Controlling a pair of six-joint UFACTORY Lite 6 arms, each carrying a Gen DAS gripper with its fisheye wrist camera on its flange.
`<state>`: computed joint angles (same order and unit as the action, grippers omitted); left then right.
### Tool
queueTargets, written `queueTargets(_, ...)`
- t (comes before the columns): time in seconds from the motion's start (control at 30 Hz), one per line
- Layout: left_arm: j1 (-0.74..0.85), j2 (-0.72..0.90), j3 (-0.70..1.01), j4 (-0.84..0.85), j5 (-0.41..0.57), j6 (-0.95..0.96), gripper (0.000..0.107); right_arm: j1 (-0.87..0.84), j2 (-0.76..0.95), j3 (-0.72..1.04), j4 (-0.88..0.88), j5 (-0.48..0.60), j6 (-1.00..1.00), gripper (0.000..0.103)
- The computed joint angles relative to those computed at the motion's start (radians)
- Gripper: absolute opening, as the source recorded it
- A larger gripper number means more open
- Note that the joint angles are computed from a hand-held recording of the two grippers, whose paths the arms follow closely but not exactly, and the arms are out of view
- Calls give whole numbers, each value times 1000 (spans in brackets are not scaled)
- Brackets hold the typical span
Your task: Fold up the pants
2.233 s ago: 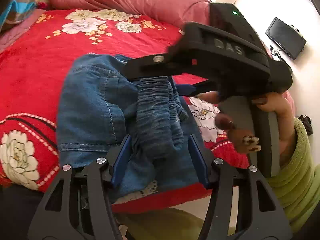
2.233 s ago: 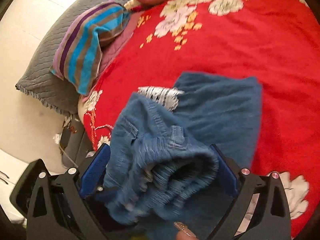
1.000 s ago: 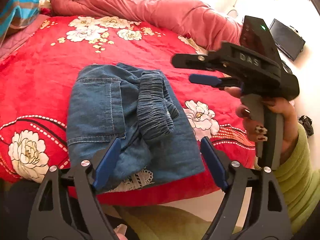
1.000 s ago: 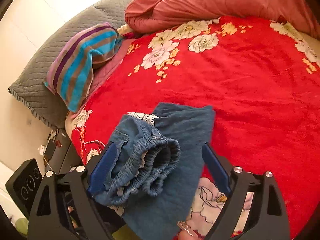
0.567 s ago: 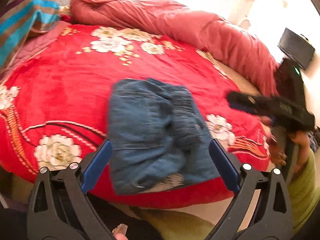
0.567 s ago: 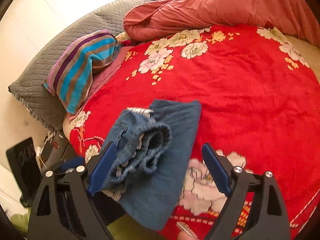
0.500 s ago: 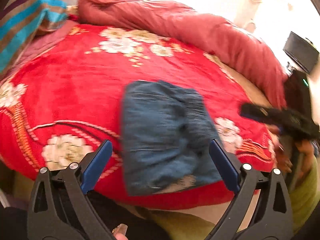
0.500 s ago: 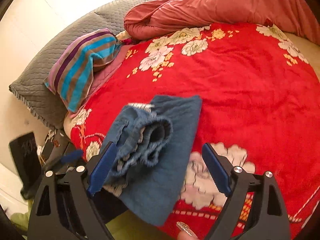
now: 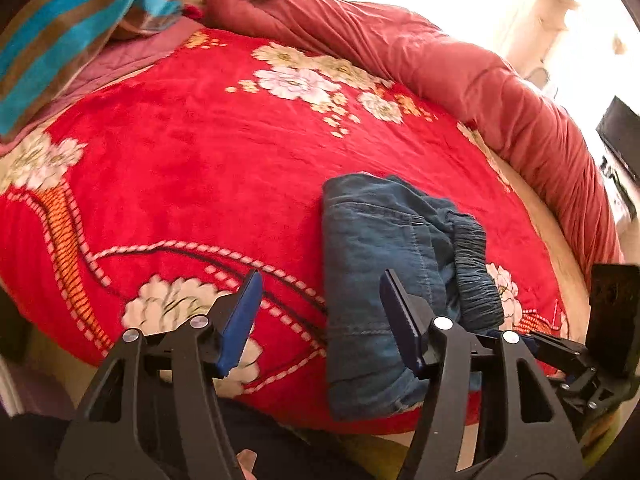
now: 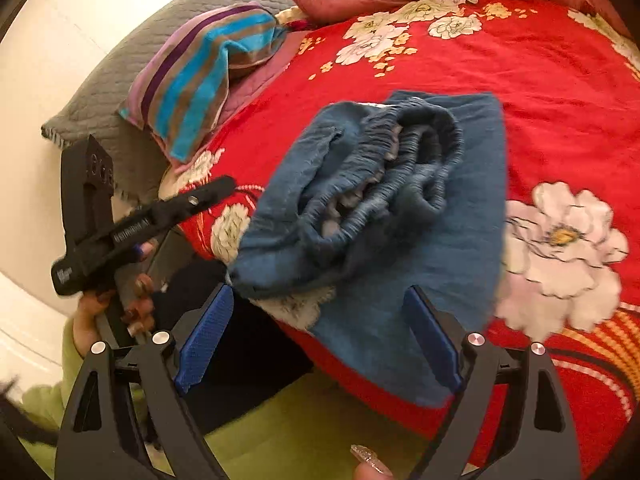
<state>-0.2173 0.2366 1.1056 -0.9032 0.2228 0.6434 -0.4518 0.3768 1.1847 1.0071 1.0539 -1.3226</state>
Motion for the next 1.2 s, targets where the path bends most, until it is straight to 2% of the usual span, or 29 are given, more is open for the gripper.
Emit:
queueTargets(0.17,-43,151,194,239,36,-221,53,58,103,92,13,2,186,87)
queueTargets(0.27,-62,269,348,381,97,-343,53,72,162,141,33,2,251,86)
queueTargets(0.3,-65,304,388,400,121,-354,53,75,172,151,36,0,256,83)
queueTargets(0.37,-74,362,446,431,144,-380,53,84,171,154,39,-24,252,59)
queueTargets(0.4,-74,378,459,432,148,-379,53,85,168,152,39,-33,239,51)
queueTargets(0.43,-76,397,473,440,150,-386,53,83,165,149,40,-38,222,35)
queueTargets(0.47,-77,408,481,451,149,-395,53,81,163,145,48,-37,206,26)
queueTargets(0.53,-71,427,490,408,149,-355,53,57,120,99,71,-43,148,22)
queueTargets(0.7,-75,440,486,318,136,-255,59,6,-2,-21,84,-87,32,21)
queueTargets(0.77,-79,452,491,304,130,-236,61,5,4,-39,55,-145,33,21)
queueTargets(0.87,-77,469,498,248,126,-166,63,-6,37,-53,48,-168,13,21)
queueTargets(0.97,-67,475,499,196,133,-105,63,-17,-18,-90,40,-189,-30,31)
queueTargets(1.03,-56,476,498,157,139,-69,63,-25,-96,-143,43,-213,-96,34)
queueTargets(1.13,-46,453,478,143,128,-67,63,-21,-296,-291,89,-283,-297,34)
queueTargets(1.2,-30,409,437,76,125,-5,62,-13,-368,-344,105,-283,-405,34)
